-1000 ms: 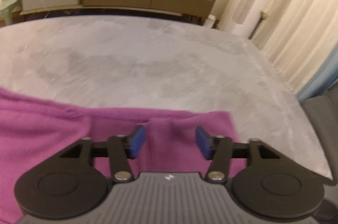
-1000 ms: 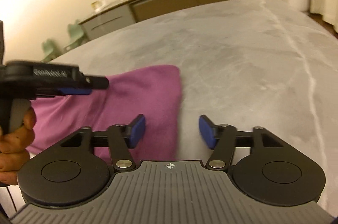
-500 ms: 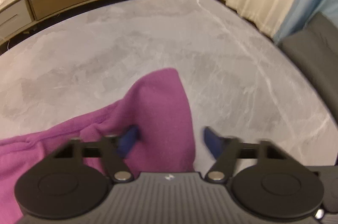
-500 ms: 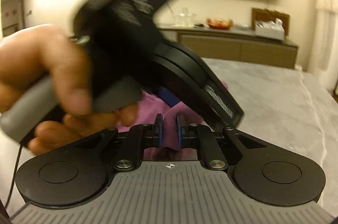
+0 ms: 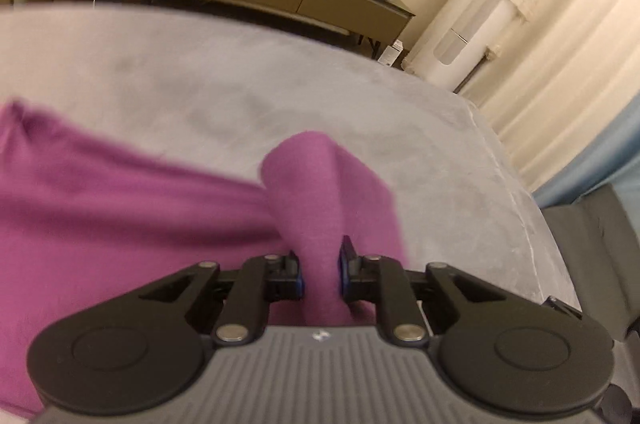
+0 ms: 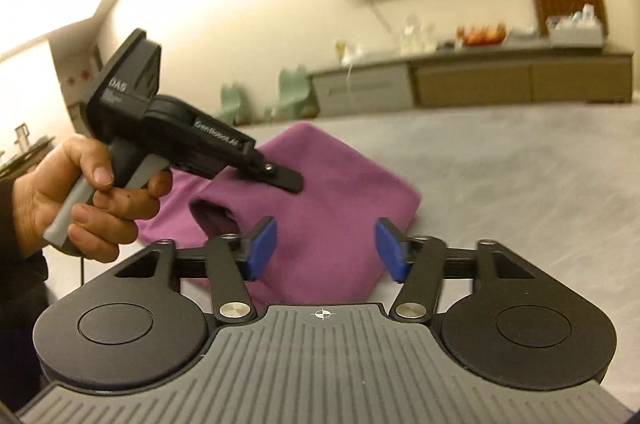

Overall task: Fold clothes
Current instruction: 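Fold the pinched fabric over with the left gripper and open it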

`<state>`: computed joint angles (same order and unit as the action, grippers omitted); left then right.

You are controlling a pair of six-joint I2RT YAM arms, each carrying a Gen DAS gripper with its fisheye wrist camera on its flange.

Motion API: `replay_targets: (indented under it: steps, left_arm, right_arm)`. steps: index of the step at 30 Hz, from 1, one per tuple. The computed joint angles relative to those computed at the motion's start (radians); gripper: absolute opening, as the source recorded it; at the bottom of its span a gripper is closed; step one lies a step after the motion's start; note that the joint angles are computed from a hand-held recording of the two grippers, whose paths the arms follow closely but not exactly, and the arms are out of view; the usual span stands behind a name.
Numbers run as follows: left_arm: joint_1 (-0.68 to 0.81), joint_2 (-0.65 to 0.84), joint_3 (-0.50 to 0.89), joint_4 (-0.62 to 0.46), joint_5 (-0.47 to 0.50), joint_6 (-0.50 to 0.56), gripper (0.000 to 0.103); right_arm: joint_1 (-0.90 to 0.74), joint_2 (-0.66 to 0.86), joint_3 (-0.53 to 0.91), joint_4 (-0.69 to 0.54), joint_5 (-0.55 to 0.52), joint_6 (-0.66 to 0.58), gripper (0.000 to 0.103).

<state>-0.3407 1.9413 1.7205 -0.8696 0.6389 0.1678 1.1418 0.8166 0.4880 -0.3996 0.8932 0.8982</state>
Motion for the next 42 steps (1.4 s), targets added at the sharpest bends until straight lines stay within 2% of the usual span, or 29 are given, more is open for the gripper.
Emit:
replay_targets:
  steps: [1, 5, 6, 10, 12, 14, 16, 18, 20, 22, 23, 24, 29, 31, 32, 34, 35, 36, 37, 39, 41, 42]
  left_arm:
    - [0.012, 0.012, -0.014, 0.014, 0.006, 0.001, 0.018]
    - [0.023, -0.011, -0.117, 0.136, -0.023, -0.024, 0.041]
    - [0.023, -0.021, -0.144, 0.168, -0.032, -0.032, 0.041]
    - [0.044, -0.053, -0.195, 0.239, 0.002, -0.046, 0.042]
    - [0.047, -0.035, -0.188, 0.274, 0.013, -0.062, 0.04]
    - [0.043, -0.003, -0.161, 0.283, 0.011, -0.061, 0.029]
    - [0.032, 0.005, -0.168, 0.313, -0.006, -0.045, 0.023]
    - [0.021, -0.006, -0.186, 0.352, -0.013, -0.037, 0.018]
    - [0.016, -0.011, -0.187, 0.358, -0.017, -0.04, 0.018]
    - [0.016, -0.003, -0.173, 0.33, -0.036, -0.045, 0.023]
    - [0.018, -0.006, -0.176, 0.322, -0.05, -0.048, 0.032]
    - [0.023, -0.016, -0.183, 0.321, -0.061, -0.056, 0.036]
    - [0.096, -0.185, -0.33, 0.325, 0.037, -0.025, 0.035]
    - [0.072, -0.2, -0.35, 0.243, -0.014, 0.072, 0.035]
    - [0.051, -0.211, -0.378, 0.257, -0.068, 0.099, 0.034]
    - [0.027, -0.253, -0.452, 0.341, -0.132, 0.12, 0.035]
    - [0.026, -0.251, -0.44, 0.327, -0.136, 0.107, 0.035]
    - [0.026, -0.249, -0.435, 0.321, -0.137, 0.099, 0.035]
    - [0.029, -0.25, -0.439, 0.324, -0.134, 0.096, 0.035]
    - [0.035, -0.251, -0.448, 0.331, -0.128, 0.089, 0.035]
    - [0.041, -0.251, -0.455, 0.341, -0.117, 0.076, 0.035]
    - [0.045, -0.251, -0.459, 0.346, -0.111, 0.068, 0.036]
  right_arm:
    - [-0.037, 0.042, 0.007, 0.034, -0.05, -0.018, 0.035]
    - [-0.157, 0.218, 0.037, 0.098, -0.205, -0.041, 0.029]
    - [-0.174, 0.254, 0.036, 0.116, -0.226, -0.05, 0.029]
    - [-0.216, 0.264, 0.059, 0.096, -0.267, -0.068, 0.029]
    - [-0.19, 0.24, 0.056, 0.089, -0.225, -0.053, 0.03]
    - [-0.146, 0.283, 0.066, 0.107, -0.188, -0.047, 0.03]
    - [-0.18, 0.363, 0.086, 0.137, -0.229, -0.067, 0.03]
    - [-0.187, 0.381, 0.088, 0.152, -0.217, -0.089, 0.03]
    - [-0.184, 0.363, 0.095, 0.137, -0.194, -0.082, 0.031]
    - [-0.184, 0.35, 0.096, 0.124, -0.189, -0.073, 0.03]
    - [-0.197, 0.359, 0.096, 0.129, -0.207, -0.078, 0.03]
    - [-0.209, 0.368, 0.095, 0.134, -0.225, -0.083, 0.031]
    - [-0.237, 0.292, 0.092, 0.119, -0.224, -0.088, 0.032]
    - [-0.27, 0.285, 0.08, 0.145, -0.257, -0.094, 0.033]
    - [-0.296, 0.314, 0.083, 0.143, -0.299, -0.089, 0.033]
    - [-0.3, 0.324, 0.06, 0.177, -0.304, -0.104, 0.037]
    - [-0.297, 0.318, 0.071, 0.154, -0.296, -0.098, 0.038]
    - [-0.287, 0.298, 0.075, 0.132, -0.271, -0.077, 0.046]
    - [-0.277, 0.27, 0.063, 0.133, -0.235, -0.056, 0.063]
    - [-0.268, 0.228, 0.038, 0.129, -0.178, 0.006, 0.084]
    - [-0.338, 0.229, 0.017, 0.164, -0.276, 0.031, 0.081]
    - [-0.371, 0.232, -0.001, 0.195, -0.343, 0.039, 0.075]
